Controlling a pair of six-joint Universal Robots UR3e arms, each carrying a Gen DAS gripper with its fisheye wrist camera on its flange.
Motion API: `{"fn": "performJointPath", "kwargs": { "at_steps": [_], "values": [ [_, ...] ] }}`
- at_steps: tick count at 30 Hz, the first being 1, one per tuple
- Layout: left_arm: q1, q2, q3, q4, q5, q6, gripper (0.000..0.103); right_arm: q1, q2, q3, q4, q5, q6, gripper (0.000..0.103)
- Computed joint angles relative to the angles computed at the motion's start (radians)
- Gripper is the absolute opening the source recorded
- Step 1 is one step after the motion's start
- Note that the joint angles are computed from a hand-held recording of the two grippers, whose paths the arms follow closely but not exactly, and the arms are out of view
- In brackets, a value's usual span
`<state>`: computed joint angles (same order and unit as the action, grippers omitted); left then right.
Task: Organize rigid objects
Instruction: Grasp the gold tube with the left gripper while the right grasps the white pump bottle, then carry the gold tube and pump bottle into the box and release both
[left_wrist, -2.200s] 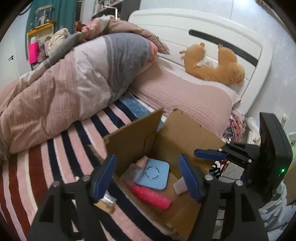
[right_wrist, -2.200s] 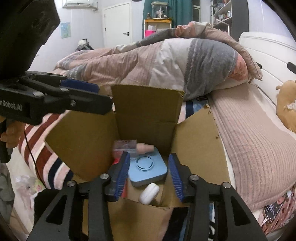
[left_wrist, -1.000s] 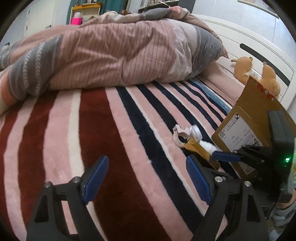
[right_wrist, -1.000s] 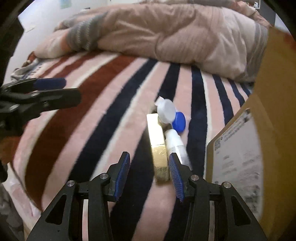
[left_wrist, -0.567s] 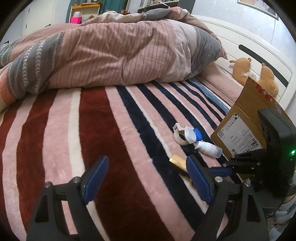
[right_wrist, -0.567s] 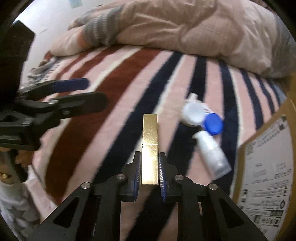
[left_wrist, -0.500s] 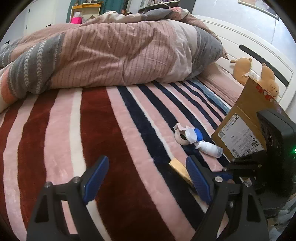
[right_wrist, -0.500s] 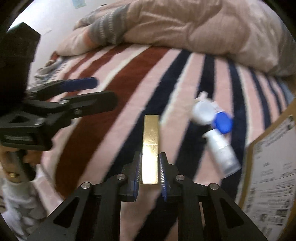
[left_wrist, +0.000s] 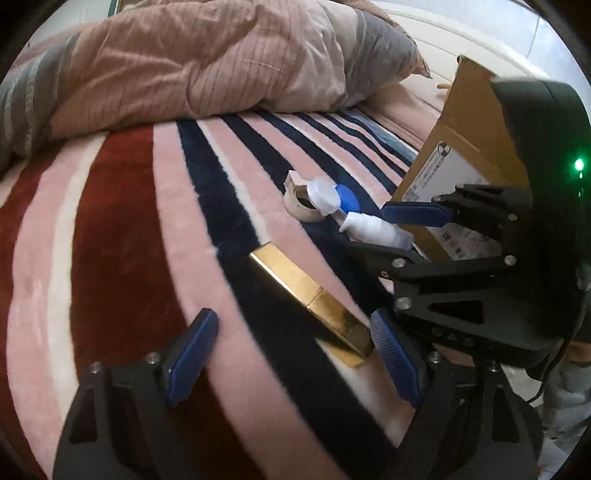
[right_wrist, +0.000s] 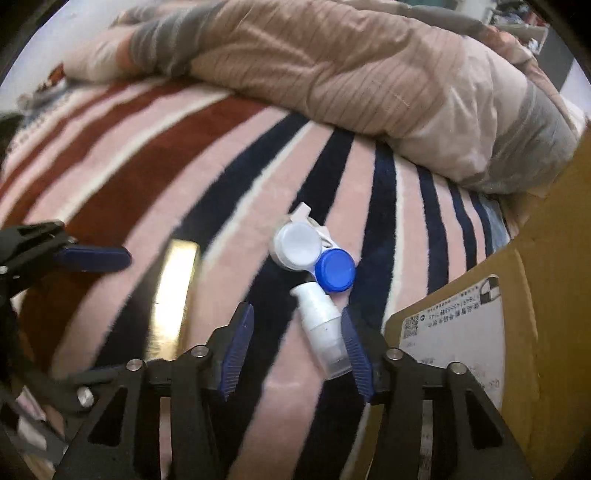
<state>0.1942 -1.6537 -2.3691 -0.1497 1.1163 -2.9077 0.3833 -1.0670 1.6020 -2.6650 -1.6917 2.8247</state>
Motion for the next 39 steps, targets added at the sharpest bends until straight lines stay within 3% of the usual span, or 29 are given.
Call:
{"fn": "performJointPath", "kwargs": {
  "at_steps": [2,4,6,8,11,14,19,23,26,28,32,39],
  "values": [
    [-0.001,-0.013,0.012,0.001,-0.021,-0.023,0.074,-0.006,0.005,0.017,-0.046,-0.012,-0.012,0.038],
    [-0.019,-0.033,0.027,0.009,-0.009,-0.04,0.057,-0.02,-0.004,0.033,-0.067,-0.006,-0.021,0.038],
    [-0.032,-0.048,0.04,0.014,-0.007,-0.052,0.048,-0.019,0.016,0.008,-0.049,-0.018,-0.038,0.038],
    [-0.052,-0.061,0.05,0.03,0.017,-0.072,0.044,-0.025,0.027,-0.011,-0.016,-0.016,-0.062,0.038],
    [-0.06,-0.049,0.057,0.006,0.027,-0.06,0.035,-0.034,0.034,-0.025,0.028,-0.003,-0.079,0.024],
    [-0.036,0.01,0.052,-0.066,0.015,-0.012,0.022,-0.048,0.001,-0.001,0.049,0.046,-0.073,0.023],
    [0.004,0.054,0.066,-0.182,-0.009,0.047,0.021,-0.083,-0.101,0.054,0.162,0.205,-0.039,0.022],
    [-0.047,-0.009,0.066,-0.089,0.034,-0.006,0.023,-0.057,-0.096,0.065,0.159,0.153,-0.05,0.022],
    [-0.091,-0.066,0.072,0.005,0.094,-0.04,0.015,-0.062,-0.097,0.082,0.139,0.158,-0.048,0.02],
    [-0.077,-0.061,0.071,-0.001,0.078,-0.043,0.015,-0.057,-0.111,0.103,0.116,0.149,-0.055,0.02],
    [-0.063,0.006,0.04,-0.008,0.113,-0.027,0.015,-0.064,-0.163,0.151,0.083,0.176,-0.054,0.02],
    [0.006,0.246,-0.028,-0.118,0.083,0.003,0.015,-0.054,-0.31,0.195,0.104,0.262,-0.066,0.02]
  ]
}}
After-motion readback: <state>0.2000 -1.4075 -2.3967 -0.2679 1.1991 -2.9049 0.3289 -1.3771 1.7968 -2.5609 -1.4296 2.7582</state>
